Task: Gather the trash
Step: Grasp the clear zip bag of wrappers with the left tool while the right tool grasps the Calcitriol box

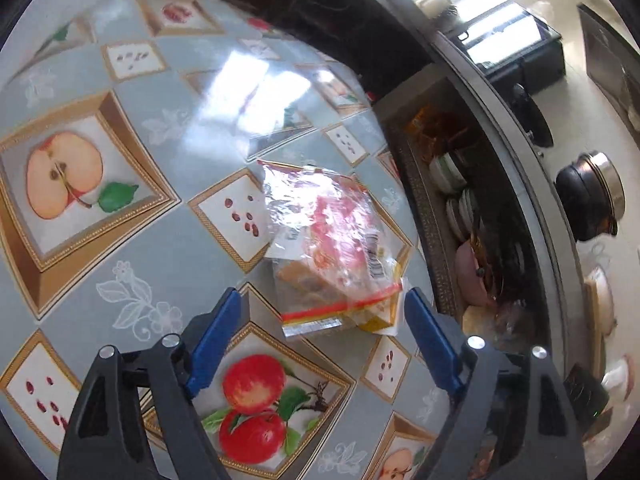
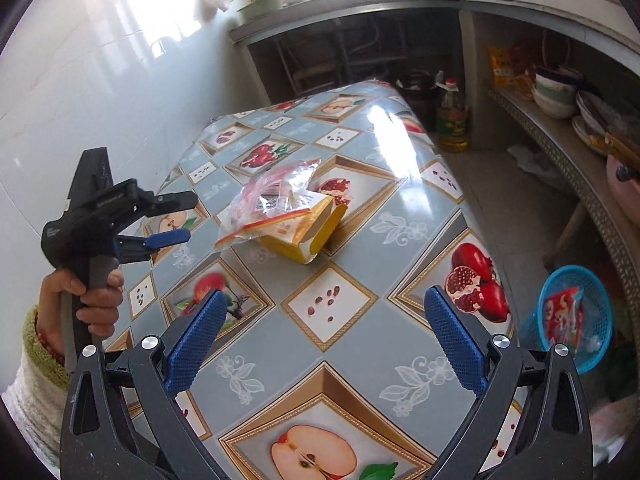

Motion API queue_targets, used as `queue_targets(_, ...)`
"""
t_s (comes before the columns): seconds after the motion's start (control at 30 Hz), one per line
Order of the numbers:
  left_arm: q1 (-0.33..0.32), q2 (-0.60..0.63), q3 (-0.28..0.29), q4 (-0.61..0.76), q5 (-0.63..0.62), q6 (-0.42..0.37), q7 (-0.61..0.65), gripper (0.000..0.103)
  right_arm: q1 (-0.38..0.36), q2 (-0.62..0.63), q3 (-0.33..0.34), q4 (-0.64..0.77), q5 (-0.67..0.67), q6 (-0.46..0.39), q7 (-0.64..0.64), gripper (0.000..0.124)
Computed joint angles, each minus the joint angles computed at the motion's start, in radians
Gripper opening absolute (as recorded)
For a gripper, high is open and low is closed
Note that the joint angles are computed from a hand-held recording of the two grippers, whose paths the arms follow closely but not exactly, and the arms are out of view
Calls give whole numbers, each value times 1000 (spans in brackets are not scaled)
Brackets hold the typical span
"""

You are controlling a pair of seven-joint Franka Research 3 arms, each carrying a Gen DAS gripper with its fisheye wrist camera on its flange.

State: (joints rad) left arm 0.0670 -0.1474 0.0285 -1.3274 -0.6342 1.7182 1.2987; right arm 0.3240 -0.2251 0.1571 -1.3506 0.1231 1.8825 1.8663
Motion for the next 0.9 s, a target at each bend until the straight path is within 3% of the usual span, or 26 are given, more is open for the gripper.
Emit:
queue_targets(0.13, 29, 64, 20, 3, -129, -23, -92, 69, -5, -6, -12, -20, 17, -8, 2, 95)
queue_targets(0.37, 77, 134, -14, 28, -228, -14, -185, 61, -16, -13, -19, -39, 31, -4, 3, 94)
queue_targets(0.47, 89, 138, -33, 27, -223, -7, -210, 50, -19, -15, -21, -43, 35, 1, 2, 93)
queue_targets(0.7, 90, 108, -40, -24, -227, 28, -181, 9, -24, -1, -20, -22, 24, -5, -5, 93)
queue_targets(0.9, 70, 60, -35, -49, -159, 78, -132, 1, -14, 84, -14, 107, -21, -12, -61, 92)
